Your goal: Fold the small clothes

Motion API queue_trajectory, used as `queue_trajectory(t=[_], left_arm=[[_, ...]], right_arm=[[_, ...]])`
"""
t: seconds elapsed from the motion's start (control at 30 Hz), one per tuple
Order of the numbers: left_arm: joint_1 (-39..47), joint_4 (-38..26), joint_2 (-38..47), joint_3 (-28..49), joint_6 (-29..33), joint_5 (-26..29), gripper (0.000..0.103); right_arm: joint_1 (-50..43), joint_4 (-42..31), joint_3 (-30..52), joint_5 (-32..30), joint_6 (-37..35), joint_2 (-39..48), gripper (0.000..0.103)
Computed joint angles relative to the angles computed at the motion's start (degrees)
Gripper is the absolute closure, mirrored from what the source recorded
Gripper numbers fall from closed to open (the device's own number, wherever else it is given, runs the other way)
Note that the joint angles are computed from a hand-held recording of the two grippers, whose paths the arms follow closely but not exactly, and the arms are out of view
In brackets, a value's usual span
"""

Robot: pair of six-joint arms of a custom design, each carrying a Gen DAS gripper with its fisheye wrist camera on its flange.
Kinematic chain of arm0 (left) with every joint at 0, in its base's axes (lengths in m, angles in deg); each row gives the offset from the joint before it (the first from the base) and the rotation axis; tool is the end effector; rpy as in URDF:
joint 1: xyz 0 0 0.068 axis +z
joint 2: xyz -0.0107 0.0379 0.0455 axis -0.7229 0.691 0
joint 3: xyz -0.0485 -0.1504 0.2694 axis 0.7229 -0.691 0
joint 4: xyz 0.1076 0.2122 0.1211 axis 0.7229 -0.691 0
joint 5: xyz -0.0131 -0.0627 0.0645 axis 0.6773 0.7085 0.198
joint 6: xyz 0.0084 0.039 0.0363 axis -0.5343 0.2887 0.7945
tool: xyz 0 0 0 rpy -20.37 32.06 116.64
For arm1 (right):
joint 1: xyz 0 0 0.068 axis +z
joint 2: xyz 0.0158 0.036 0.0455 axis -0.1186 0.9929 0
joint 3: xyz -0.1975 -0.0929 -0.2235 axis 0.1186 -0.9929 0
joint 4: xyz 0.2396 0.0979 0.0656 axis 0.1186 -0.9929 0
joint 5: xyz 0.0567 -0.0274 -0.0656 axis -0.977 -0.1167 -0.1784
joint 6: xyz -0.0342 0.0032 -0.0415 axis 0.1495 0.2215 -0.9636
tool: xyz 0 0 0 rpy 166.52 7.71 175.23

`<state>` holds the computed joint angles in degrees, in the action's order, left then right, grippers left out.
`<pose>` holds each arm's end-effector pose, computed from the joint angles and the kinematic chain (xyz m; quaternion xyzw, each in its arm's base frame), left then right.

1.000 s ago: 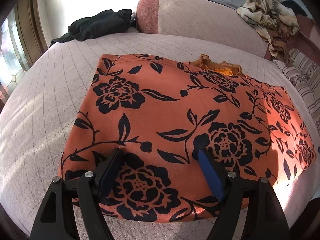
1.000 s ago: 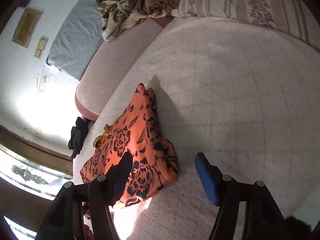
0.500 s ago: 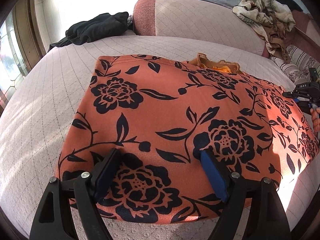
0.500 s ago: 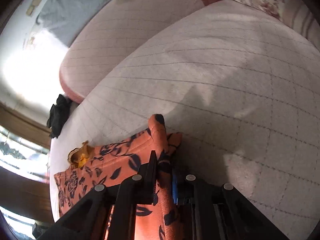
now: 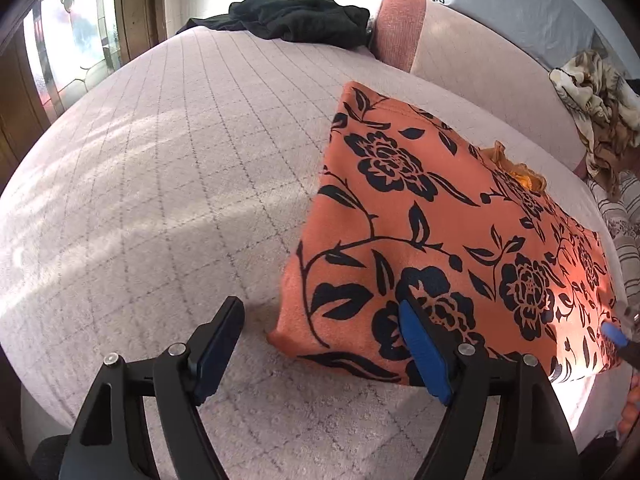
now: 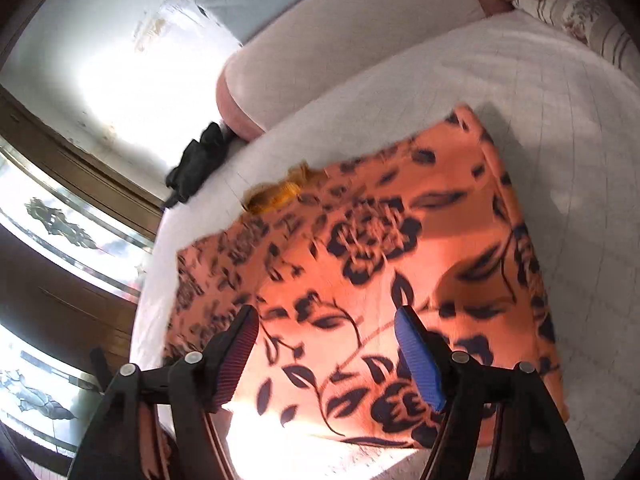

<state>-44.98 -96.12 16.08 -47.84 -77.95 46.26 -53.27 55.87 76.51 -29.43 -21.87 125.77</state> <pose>0.2237 -0.0012 0.1674 0.0304 0.9586 -0.0795 0.2718 0.1558 -0.1300 0.1695 0.2396 0.8962 0.2405 0.2856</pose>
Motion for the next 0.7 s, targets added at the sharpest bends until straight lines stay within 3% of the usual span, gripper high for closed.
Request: queue_trajectory(t=[0.03,0.13,0.2,0.27,0.3,0.53,0.63,0.7], left_arm=[[1.74,-1.41,-1.52,0.12,0.57,2.53,0.025],[6.46,-3.94,-6.05,0.18,3.02,8.56,0.027],[5.74,-2.59,-4.65,0.05,4.04,5.56,0.030],[5.24,-2.46,3.02,1.47,3.74,2.19,0.046],[7.25,-2.17,3.39,1.41,4.88,5.47,0.047],[3.88,-6.91,-9.13,2.70,3.13,2.53,0.048],[-2.89,-6.03,-7.16,5.70,1.95,1.86,0.047],[-8.56,-4.65,-3.48,8.04,0.00,-1.09,0.046]], right_arm=[[1.02,1.80,-1.31,2.79,0.79,2.42,0.029],[-0.02,4.99,-3.76,1.40,0.93,0.57,0.029],[0.18,5.51,-3.81,1.44,1.62,1.06,0.029],[-0.09,6.66,-4.04,0.63,1.60,2.51,0.029],[-0.69,7.03,-4.12,-0.23,1.57,3.01,0.029],[-7.24,2.65,-2.91,-7.20,-3.42,6.34,0.029],[-5.65,-1.17,-0.70,-4.91,-1.20,4.62,0.029],[-4.64,-3.08,1.03,-7.96,-0.69,2.15,0.028]])
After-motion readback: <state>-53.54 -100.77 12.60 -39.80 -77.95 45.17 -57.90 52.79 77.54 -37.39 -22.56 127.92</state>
